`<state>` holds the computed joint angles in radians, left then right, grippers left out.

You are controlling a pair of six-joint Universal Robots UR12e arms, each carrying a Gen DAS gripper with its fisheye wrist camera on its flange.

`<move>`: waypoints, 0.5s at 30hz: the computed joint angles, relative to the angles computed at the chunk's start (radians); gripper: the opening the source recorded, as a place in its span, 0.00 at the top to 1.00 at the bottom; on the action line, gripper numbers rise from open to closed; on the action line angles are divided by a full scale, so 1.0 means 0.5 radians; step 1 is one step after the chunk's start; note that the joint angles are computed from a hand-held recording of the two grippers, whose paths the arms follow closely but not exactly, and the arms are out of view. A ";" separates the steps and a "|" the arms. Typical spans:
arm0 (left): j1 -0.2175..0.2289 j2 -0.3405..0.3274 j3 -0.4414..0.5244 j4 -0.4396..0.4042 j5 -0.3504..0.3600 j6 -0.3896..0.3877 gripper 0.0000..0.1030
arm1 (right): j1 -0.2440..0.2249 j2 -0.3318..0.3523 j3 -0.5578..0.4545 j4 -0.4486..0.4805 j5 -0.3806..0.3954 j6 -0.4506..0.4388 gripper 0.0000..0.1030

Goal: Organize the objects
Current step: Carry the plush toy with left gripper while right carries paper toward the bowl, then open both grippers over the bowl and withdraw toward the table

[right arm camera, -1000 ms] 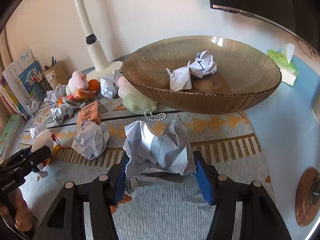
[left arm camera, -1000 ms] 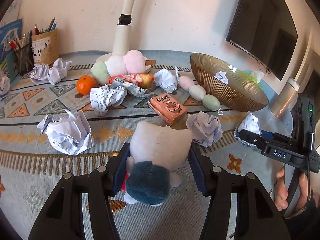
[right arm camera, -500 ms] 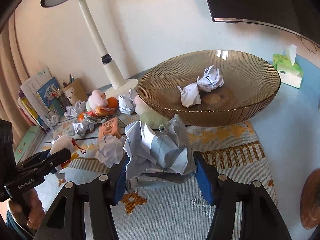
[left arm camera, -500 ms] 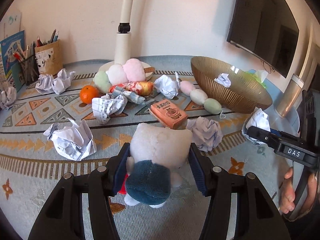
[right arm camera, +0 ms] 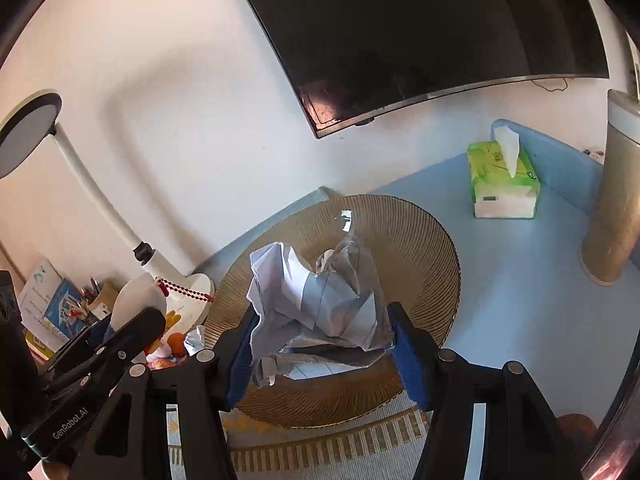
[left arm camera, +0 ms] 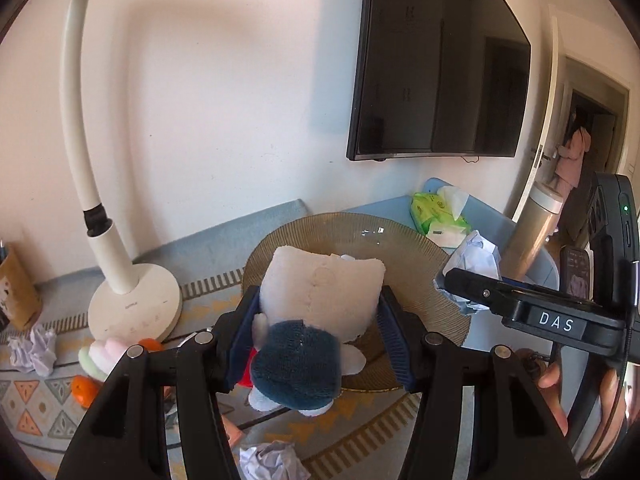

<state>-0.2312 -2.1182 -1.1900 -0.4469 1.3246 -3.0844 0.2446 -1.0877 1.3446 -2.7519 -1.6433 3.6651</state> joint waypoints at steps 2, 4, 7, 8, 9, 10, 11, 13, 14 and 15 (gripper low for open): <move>-0.008 -0.045 0.055 -0.009 0.009 -0.037 0.46 | 0.005 0.012 -0.014 0.009 -0.062 -0.012 0.39; -0.006 -0.076 0.086 0.018 -0.016 -0.074 0.30 | 0.004 0.025 -0.028 -0.008 -0.085 -0.006 0.24; -0.005 -0.093 0.082 0.124 -0.008 -0.124 0.01 | -0.001 0.035 -0.042 0.016 -0.119 0.017 0.18; 0.001 -0.080 0.059 0.158 -0.017 -0.120 0.01 | -0.002 0.029 -0.032 0.010 -0.114 0.027 0.18; 0.011 -0.060 0.031 0.164 -0.035 -0.102 0.01 | -0.003 0.021 -0.015 -0.007 -0.097 0.034 0.18; 0.017 -0.043 0.011 0.163 -0.037 -0.090 0.01 | -0.002 0.011 0.003 -0.025 -0.073 0.035 0.18; 0.026 -0.016 -0.027 0.175 -0.033 -0.087 0.01 | 0.001 0.002 0.021 -0.046 -0.041 0.024 0.18; 0.049 0.049 -0.124 0.223 -0.016 -0.096 0.01 | 0.019 -0.010 0.045 -0.092 0.015 -0.039 0.18; 0.063 0.088 -0.184 0.260 0.007 -0.108 0.01 | 0.031 -0.014 0.047 -0.104 0.043 -0.087 0.18; 0.080 0.131 -0.250 0.310 0.031 -0.132 0.01 | 0.047 -0.017 0.046 -0.116 0.075 -0.143 0.18</move>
